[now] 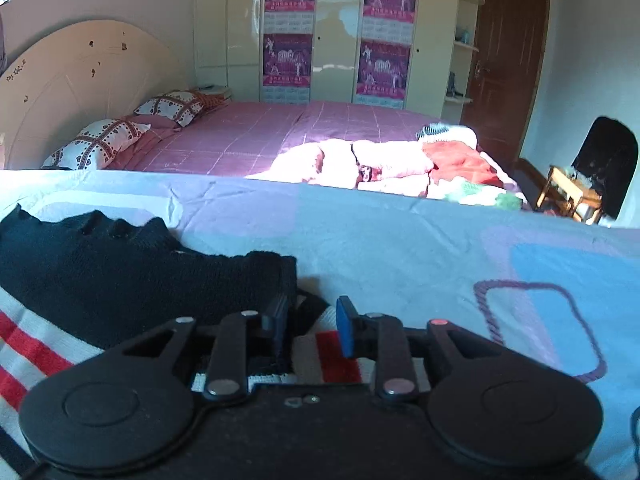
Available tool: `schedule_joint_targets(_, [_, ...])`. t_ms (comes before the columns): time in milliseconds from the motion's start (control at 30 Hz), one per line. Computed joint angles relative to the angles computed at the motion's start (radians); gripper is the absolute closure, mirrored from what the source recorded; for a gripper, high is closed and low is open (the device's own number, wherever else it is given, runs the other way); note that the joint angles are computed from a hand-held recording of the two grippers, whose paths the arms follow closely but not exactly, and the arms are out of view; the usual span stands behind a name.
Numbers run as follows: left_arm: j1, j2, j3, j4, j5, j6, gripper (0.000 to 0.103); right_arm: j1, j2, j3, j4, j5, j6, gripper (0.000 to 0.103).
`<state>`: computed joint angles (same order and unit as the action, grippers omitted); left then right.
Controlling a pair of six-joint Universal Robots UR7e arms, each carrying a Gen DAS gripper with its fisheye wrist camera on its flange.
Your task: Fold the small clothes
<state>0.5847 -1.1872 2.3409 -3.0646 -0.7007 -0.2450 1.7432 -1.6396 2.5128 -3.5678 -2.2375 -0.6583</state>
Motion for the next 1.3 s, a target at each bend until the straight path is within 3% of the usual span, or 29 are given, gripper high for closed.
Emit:
schedule_joint_targets(33, [-0.049, -0.008, 0.032, -0.058, 0.048, 0.032, 0.053, 0.035, -0.027, 0.017, -0.002, 0.001, -0.018, 0.075])
schedule_joint_targets(67, [-0.096, -0.023, 0.059, -0.092, 0.054, 0.043, 0.051, 0.066, -0.060, 0.030, 0.038, 0.009, 0.001, 0.076])
schedule_joint_targets(167, [-0.197, -0.027, 0.100, -0.086, -0.075, 0.017, 0.051, 0.168, -0.122, 0.068, 0.214, 0.055, 0.086, 0.077])
schedule_joint_targets(267, [-0.269, 0.058, 0.107, -0.120, -0.166, 0.021, 0.051, 0.253, -0.048, 0.095, 0.229, 0.063, 0.096, 0.079])
schedule_joint_targets(333, [-0.277, 0.103, 0.100, -0.128, -0.199, -0.014, 0.051, 0.292, 0.038, 0.099, 0.181, 0.026, 0.092, 0.078])
schedule_joint_targets(433, [-0.267, 0.128, 0.101, -0.054, -0.192, -0.093, 0.051, 0.302, 0.101, 0.096, 0.168, -0.040, 0.145, 0.078])
schedule_joint_targets(500, [-0.268, 0.118, 0.146, -0.111, -0.172, -0.107, 0.051, 0.287, 0.115, 0.116, 0.096, -0.064, 0.126, 0.076])
schedule_joint_targets(600, [-0.297, 0.027, 0.205, -0.030, -0.093, -0.197, 0.051, 0.281, 0.086, 0.148, 0.009, -0.131, 0.100, 0.076])
schedule_joint_targets(667, [-0.290, -0.060, 0.237, 0.054, -0.054, -0.245, 0.051, 0.250, 0.023, 0.179, -0.024, -0.165, 0.088, 0.076])
schedule_joint_targets(800, [-0.256, -0.240, 0.282, 0.194, -0.025, -0.338, 0.051, 0.203, -0.122, 0.205, 0.031, -0.211, 0.096, 0.077])
schedule_joint_targets(833, [-0.259, -0.260, 0.277, 0.242, -0.016, -0.352, 0.051, 0.198, -0.176, 0.203, 0.109, -0.199, 0.147, 0.077])
schedule_joint_targets(900, [-0.289, -0.280, 0.265, 0.313, -0.006, -0.425, 0.051, 0.260, -0.186, 0.190, 0.172, -0.233, 0.241, 0.075])
schedule_joint_targets(1000, [-0.351, -0.245, 0.265, 0.246, -0.033, -0.416, 0.051, 0.392, -0.140, 0.181, 0.197, -0.221, 0.344, 0.075])
schedule_joint_targets(1100, [-0.402, -0.160, 0.244, 0.186, -0.078, -0.398, 0.051, 0.479, -0.043, 0.160, 0.241, -0.199, 0.456, 0.077])
schedule_joint_targets(1200, [-0.417, -0.073, 0.214, 0.175, -0.146, -0.384, 0.051, 0.520, 0.066, 0.139, 0.249, -0.186, 0.527, 0.077])
schedule_joint_targets(1300, [-0.451, -0.035, 0.217, 0.250, -0.127, -0.443, 0.051, 0.538, 0.130, 0.119, 0.400, -0.265, 0.655, 0.080])
